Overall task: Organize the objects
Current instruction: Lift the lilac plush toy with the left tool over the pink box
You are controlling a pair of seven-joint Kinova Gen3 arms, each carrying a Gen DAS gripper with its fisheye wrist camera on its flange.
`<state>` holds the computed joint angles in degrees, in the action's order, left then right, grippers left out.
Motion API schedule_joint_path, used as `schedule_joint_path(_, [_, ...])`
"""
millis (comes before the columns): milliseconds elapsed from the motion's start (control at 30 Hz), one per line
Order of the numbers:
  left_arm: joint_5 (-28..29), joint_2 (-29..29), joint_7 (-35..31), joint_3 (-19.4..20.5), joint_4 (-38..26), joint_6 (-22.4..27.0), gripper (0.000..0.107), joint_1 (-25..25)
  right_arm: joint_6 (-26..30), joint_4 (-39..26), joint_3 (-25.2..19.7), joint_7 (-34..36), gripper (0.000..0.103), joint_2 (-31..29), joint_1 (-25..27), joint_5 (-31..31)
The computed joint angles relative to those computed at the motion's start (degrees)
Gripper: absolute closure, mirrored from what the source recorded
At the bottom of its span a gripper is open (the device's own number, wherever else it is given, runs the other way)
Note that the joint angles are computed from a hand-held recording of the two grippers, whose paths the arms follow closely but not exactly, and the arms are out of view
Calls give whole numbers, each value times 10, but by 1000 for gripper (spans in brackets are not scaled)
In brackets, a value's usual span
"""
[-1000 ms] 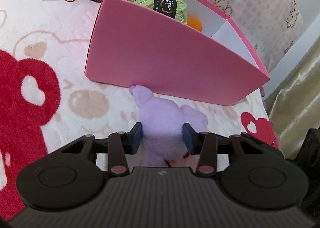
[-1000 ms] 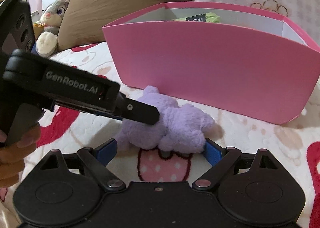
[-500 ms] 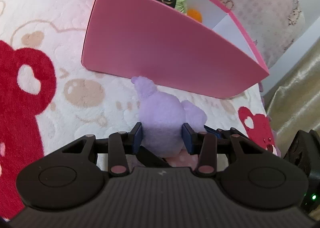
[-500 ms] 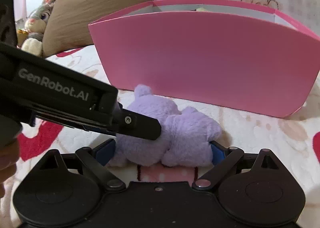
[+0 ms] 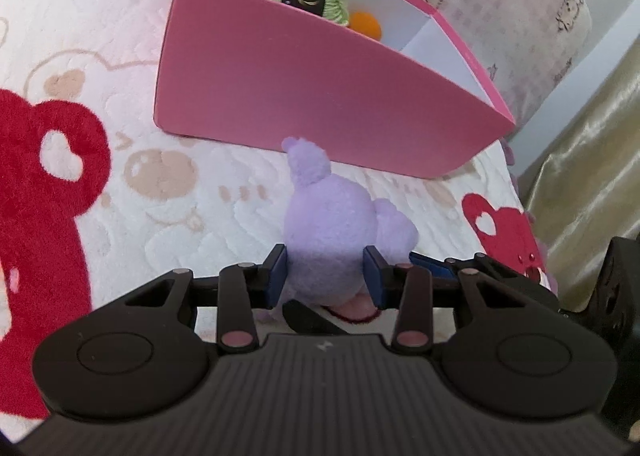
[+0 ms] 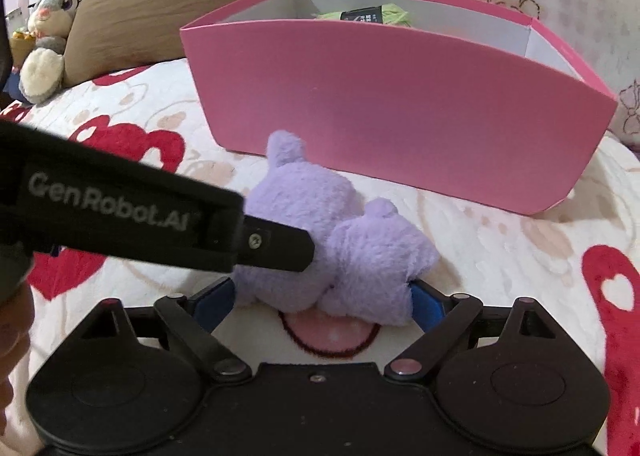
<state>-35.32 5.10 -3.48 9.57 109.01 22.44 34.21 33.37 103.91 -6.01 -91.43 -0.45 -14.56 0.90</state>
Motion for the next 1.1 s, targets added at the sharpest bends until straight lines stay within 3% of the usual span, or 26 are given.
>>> schedule_joint_path(33, [4,-2,-4,-1,-1,4,68,3,4,-1,-2,-15,19,-3,-1,11])
schedule_joint_path(233, [48,-24,-57,24,-10,25,69,-13,33,-8,-16,-83,21,-28,-9,71])
schedule_joint_path(400, [100,-39,-130,48,-42,84,69,-24,90,-42,-23,-91,21,-38,-15,74])
schedule_joint_path(633, [205,-58,-252,57,-94,163,69,-48,170,-122,-4,-50,21,-27,-9,6])
schedule_joint_path(767, [261,-74,-312,56,-107,185,69,-62,205,-122,-2,-32,21,-59,-6,-25])
schedule_joint_path(1000, [320,-105,-377,59,-131,217,69,-85,247,-151,-2,3,30,-85,-4,-44])
schedule_joint_path(1100, [311,-109,-385,70,-159,244,68,-93,261,-169,-5,14,33,-92,-4,-40])
